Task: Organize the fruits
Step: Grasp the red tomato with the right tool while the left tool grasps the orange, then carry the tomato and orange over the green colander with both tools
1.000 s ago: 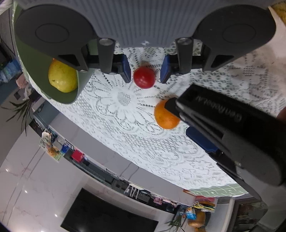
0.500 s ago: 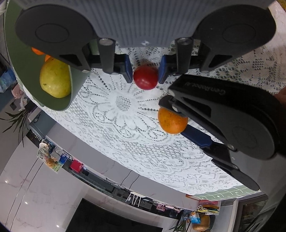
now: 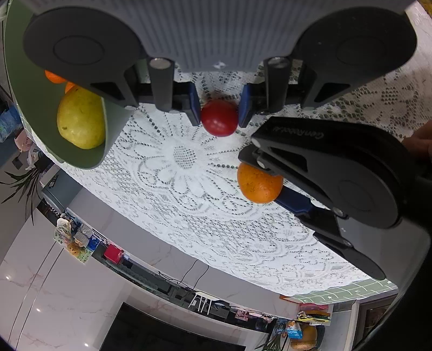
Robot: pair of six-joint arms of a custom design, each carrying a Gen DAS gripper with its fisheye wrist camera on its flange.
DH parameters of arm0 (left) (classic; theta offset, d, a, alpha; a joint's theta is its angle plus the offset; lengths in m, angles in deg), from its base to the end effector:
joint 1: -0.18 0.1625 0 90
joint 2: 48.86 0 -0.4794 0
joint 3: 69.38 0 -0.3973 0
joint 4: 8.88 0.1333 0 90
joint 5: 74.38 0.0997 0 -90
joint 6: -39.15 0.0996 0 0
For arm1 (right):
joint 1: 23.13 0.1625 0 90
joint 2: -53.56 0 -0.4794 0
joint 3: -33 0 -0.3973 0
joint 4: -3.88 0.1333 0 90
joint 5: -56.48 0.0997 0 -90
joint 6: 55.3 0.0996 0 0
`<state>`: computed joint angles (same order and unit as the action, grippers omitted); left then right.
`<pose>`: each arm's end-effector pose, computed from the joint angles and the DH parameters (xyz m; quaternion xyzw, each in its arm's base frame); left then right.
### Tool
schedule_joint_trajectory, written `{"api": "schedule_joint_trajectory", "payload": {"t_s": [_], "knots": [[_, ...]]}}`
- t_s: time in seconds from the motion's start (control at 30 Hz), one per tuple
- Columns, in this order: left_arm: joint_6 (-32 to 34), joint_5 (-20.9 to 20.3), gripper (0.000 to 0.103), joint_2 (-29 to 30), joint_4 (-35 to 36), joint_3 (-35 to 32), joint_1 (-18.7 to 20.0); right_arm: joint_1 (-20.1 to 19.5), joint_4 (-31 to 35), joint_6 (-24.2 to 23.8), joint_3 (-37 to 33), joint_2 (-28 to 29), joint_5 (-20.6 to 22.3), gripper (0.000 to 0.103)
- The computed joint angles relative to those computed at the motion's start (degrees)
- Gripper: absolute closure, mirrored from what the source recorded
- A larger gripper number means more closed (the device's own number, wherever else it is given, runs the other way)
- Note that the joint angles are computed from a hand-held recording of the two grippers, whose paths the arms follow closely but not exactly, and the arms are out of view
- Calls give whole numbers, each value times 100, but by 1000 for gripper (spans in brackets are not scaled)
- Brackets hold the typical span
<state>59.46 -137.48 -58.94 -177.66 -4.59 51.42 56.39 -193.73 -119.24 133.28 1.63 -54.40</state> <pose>-0.3798 -0.7579 -0.1183 0.4267 0.8515 -0.2366 0.1920 -0.0294 -0.6969 0.2812 0.3045 -0.8038 0.2920 0.4195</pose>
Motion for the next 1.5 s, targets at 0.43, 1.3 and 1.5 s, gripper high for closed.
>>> {"api": "schedule_joint_trajectory", "payload": {"t_s": [0.43, 1.3, 1.5], "knots": [[-58, 149, 54, -69, -164, 171, -67, -32, 48, 159, 21, -55, 130, 78], [-767, 794, 54, -933, -507, 1617, -532, -66, -702, -746, 1255, -872, 1161, 78], [-627, 919, 54, -998, -680, 1777, -750, -134, -907, -773, 1539, -1175, 1575, 78]]}}
